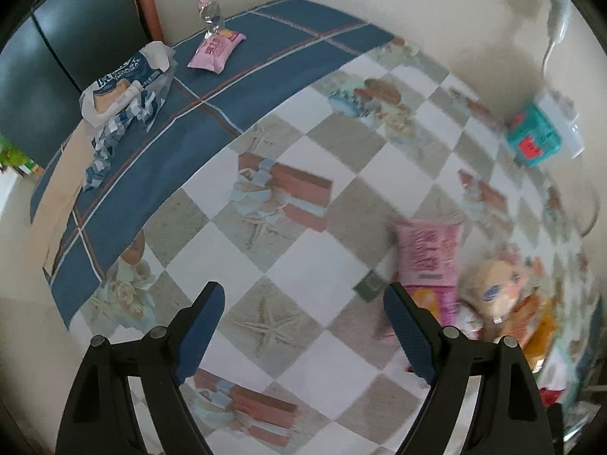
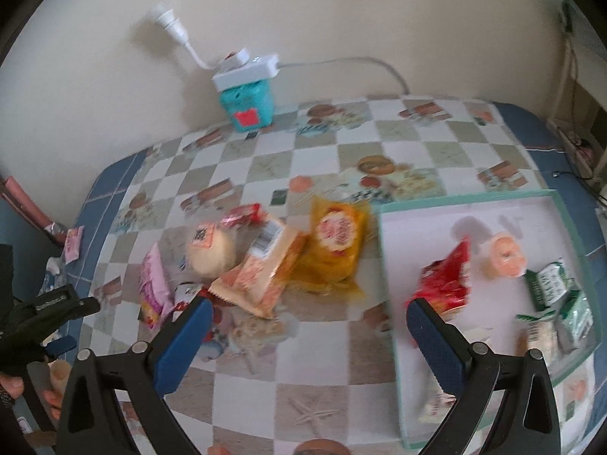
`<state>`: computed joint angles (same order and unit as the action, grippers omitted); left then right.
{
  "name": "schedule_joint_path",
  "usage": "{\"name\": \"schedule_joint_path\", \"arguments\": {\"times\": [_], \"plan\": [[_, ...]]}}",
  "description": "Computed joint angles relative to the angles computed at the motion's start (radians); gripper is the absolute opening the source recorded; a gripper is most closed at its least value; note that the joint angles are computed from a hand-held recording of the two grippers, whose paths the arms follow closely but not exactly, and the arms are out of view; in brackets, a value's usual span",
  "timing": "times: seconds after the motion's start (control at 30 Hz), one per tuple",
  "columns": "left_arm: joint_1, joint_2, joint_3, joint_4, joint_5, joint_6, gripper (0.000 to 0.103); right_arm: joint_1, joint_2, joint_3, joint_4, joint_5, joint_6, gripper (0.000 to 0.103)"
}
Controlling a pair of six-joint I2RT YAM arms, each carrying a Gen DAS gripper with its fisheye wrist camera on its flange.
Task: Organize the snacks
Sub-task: 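Withdraw both open tools from the tray back over the snack pile, then grasp the pink Swiss roll bag with the left tool while the right tool grasps the red milk biscuit box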
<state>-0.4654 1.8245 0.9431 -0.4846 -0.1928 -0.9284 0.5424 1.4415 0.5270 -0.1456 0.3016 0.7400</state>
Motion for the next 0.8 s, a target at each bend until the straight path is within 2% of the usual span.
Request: {"name": "schedule_joint_path", "arguments": {"times": [0.13, 0.43, 0.8], "plan": [[0.021, 0.042, -0.011, 0.03, 0.032, 0.013, 0.086, 0.031, 0.096, 0.029, 0.036, -0.005, 0.021, 0.103], [0.038, 0.082, -0.023, 0.052, 0.036, 0.019, 0.086, 0.095, 0.288, 0.106, 0.109, -0.024, 0.058, 0.103], [0.061, 0.091, -0.035, 0.072, 0.025, 0.033, 0.086, 0.18, 0.456, 0.234, 0.113, 0.006, 0.026, 0.103]]}}
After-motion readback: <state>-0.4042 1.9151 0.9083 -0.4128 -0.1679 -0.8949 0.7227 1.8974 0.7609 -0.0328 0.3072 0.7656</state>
